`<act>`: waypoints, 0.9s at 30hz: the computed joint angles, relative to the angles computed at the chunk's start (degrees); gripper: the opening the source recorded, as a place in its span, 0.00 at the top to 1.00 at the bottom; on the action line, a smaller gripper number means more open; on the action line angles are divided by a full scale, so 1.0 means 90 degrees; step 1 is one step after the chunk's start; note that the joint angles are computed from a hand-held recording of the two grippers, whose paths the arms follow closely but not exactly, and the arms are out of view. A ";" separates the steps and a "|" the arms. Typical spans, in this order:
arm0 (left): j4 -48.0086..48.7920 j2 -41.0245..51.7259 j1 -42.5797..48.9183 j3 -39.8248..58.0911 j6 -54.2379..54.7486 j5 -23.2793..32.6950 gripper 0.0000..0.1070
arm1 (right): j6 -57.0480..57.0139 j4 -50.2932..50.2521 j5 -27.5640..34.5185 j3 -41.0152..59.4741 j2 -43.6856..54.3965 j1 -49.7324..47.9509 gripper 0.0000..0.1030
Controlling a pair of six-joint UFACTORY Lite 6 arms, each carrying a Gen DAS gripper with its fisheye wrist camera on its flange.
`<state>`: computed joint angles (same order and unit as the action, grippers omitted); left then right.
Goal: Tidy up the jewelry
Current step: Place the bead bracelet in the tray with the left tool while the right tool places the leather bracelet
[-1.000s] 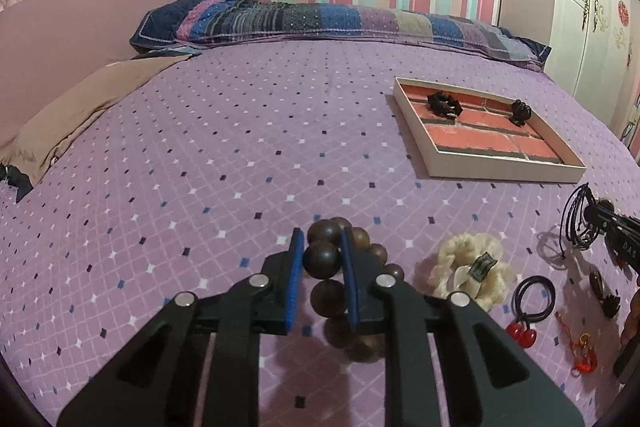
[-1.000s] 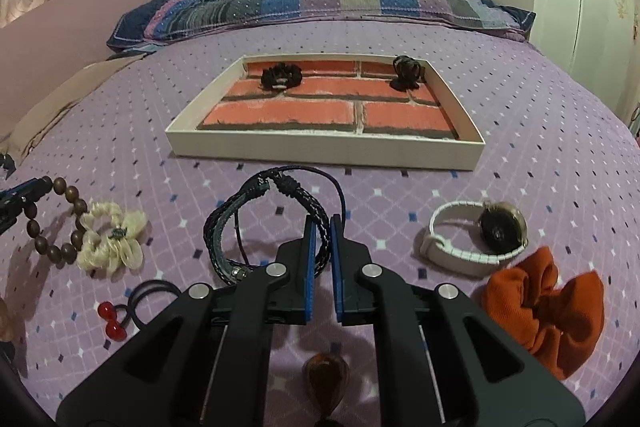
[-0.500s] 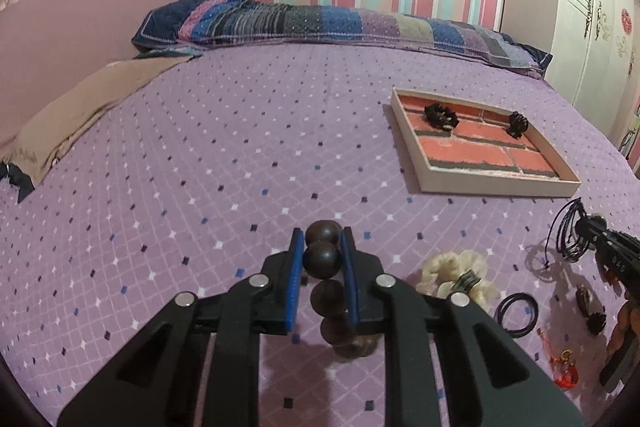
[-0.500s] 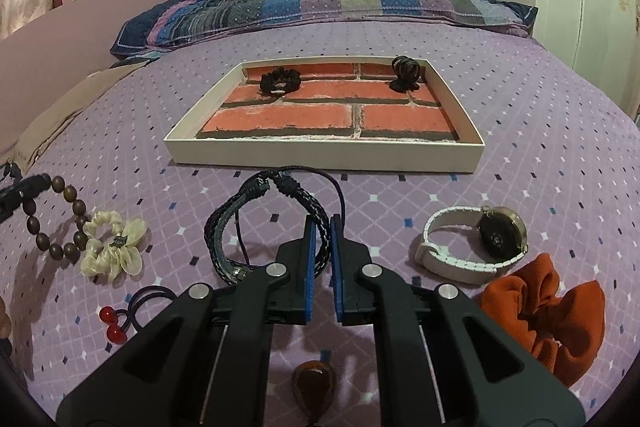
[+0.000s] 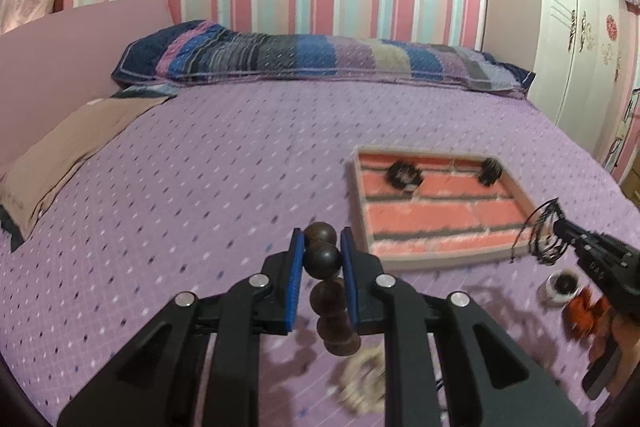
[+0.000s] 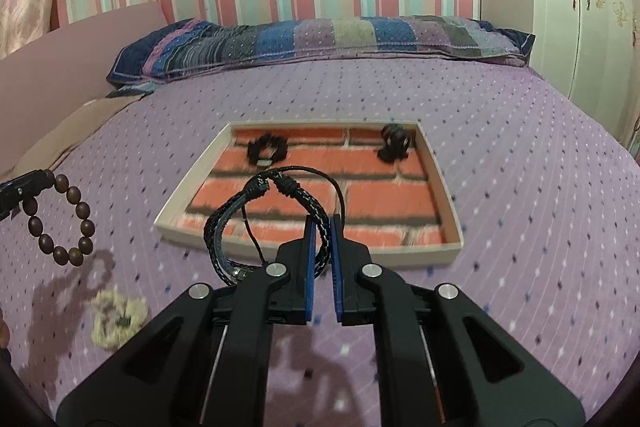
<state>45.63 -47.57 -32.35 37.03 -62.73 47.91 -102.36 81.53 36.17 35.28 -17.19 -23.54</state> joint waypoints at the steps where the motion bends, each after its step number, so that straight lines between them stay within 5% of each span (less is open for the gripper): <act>1: -0.0115 0.0305 0.0200 0.0242 0.0137 -0.0253 0.82 | 0.0094 -0.0013 -0.0064 0.0274 0.0200 0.0063 0.93; 9: 0.0092 0.3523 0.0374 0.2692 -0.0125 -0.1326 0.82 | 0.0526 -0.0097 -0.0804 0.2401 0.2030 0.0590 0.93; 15: -0.0652 0.5941 0.0816 0.4543 0.0458 -0.2119 0.82 | 0.1966 -0.1274 -0.1232 0.4289 0.3878 0.0891 0.93; 21: -0.1752 0.8077 0.1241 0.6227 0.1586 -0.2240 0.82 | 0.3627 -0.2745 -0.1145 0.5823 0.5488 0.0965 0.93; 27: -0.1371 0.8985 0.1496 0.6577 0.1418 -0.2201 0.82 | 0.4561 -0.3645 -0.1200 0.6637 0.6369 0.1101 0.93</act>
